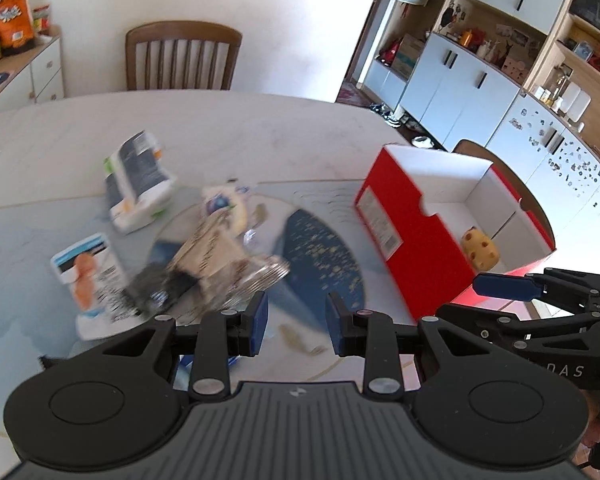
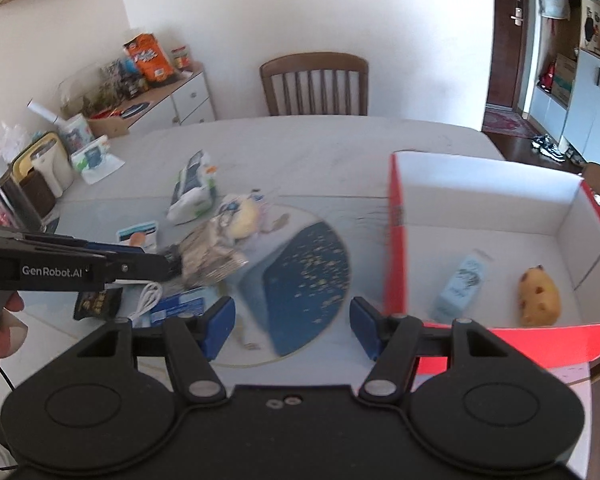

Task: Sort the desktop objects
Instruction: 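Withdraw both grippers from the box back over the table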

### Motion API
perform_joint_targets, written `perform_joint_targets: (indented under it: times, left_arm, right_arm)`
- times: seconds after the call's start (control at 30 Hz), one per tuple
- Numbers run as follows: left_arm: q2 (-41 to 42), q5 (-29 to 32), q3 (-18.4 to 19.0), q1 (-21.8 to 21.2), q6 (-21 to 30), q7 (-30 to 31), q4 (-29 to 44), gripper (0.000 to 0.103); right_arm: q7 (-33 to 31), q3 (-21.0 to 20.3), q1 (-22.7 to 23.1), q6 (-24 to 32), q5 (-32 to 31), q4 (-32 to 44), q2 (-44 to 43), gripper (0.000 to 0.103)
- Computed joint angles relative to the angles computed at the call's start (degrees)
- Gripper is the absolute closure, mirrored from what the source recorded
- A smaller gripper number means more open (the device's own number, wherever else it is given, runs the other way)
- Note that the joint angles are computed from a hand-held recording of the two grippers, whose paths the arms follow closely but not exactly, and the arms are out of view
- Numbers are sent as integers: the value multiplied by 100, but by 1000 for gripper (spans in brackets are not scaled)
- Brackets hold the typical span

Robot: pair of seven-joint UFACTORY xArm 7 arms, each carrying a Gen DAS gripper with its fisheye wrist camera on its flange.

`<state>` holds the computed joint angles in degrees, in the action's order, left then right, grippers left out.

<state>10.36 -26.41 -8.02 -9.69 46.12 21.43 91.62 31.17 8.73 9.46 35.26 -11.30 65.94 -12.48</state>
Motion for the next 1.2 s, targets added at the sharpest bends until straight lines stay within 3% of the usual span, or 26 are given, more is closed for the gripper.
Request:
perform_joint_targets:
  times: [0.23, 0.27, 0.3, 0.37, 0.63, 0.7, 1.07, 1.2]
  left_arm:
    - [-161, -202, 151, 276, 137, 279, -271, 72]
    - [-187, -247, 174, 320, 145, 329, -319, 67]
    - [-210, -257, 200, 351, 136, 342, -368, 54]
    - [-288, -266, 246, 400, 18, 358, -531, 42]
    - [-337, -226, 368, 583, -23, 521, -801, 39]
    - [-354, -221, 385, 619, -94, 605, -887, 35]
    - [-240, -161, 412, 739, -480, 990, -1111, 5]
    - [-163, -114, 380, 764, -770, 1240, -1216, 3]
  right_arm:
    - [378, 198, 188, 282, -324, 425, 462, 39]
    - [433, 211, 226, 342, -407, 501, 543, 39]
    - [473, 212, 273, 344, -453, 545, 614, 39]
    - [533, 185, 358, 348, -463, 615, 730, 37]
    - [590, 87, 642, 223, -421, 889, 1175, 29]
    - [652, 80, 712, 214, -546, 982, 1264, 23]
    - [679, -54, 1040, 341, -609, 1729, 1951, 23]
    - [767, -122, 1154, 504, -528, 2063, 2261, 23]
